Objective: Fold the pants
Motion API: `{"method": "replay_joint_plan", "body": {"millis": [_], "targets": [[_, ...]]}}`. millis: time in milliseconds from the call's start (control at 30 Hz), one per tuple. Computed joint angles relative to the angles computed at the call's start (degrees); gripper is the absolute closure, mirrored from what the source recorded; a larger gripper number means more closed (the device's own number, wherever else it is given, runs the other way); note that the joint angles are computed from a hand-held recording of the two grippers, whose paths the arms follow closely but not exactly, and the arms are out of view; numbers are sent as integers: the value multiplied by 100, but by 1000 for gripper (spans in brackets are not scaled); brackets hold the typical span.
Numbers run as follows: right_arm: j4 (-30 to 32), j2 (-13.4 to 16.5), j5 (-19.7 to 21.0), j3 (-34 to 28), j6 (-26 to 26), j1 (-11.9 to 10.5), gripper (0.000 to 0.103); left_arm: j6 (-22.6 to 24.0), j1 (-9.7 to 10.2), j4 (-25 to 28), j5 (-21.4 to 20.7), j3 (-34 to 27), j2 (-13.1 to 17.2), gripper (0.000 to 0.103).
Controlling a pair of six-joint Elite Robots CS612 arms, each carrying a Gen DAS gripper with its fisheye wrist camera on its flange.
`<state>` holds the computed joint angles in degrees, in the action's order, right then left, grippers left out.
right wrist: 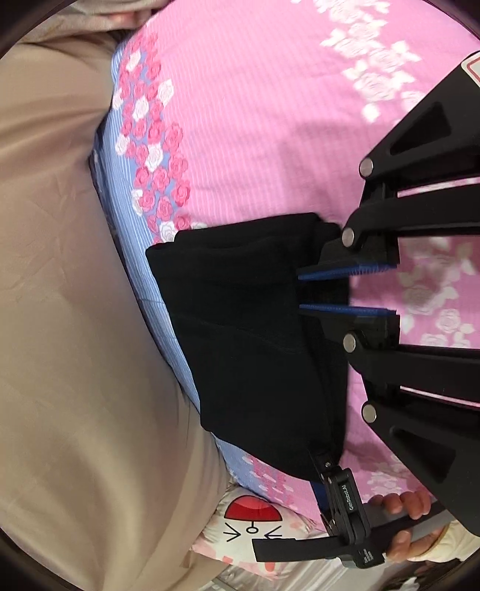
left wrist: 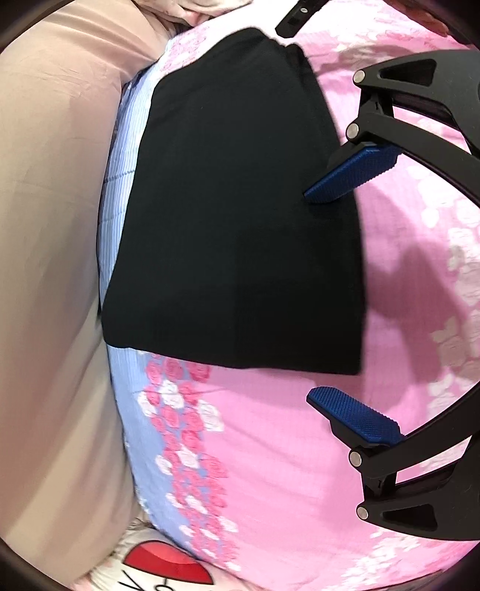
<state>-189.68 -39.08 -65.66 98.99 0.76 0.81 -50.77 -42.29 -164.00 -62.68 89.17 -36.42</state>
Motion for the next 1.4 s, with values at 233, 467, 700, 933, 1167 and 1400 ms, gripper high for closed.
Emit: {"method": "replay_joint_plan", "body": {"millis": [233, 467, 700, 933, 1167, 1400], "targets": [[-549, -231, -81, 576, -167, 36, 76, -108, -245, -248, 24, 366, -192, 5], [-1105, -417, -136, 1114, -269, 83, 67, -203, -508, -477, 244, 703, -366, 5], [-2356, -419, -341, 1612, -15, 120, 40, -336, -867, -929, 848, 1125, -539, 5], [-2989, -198, -738, 1661, -17, 267, 31, -522, -1035, -1148, 1000, 1260, -450, 5], [-2732, -232, -829, 1742, 3, 340, 30, -686, -1131, -885, 1099, 1348, -475, 5], [-2446, -284, -857, 1822, -25, 391, 30, -727, -1147, -782, 1046, 1363, -481, 5]]}}
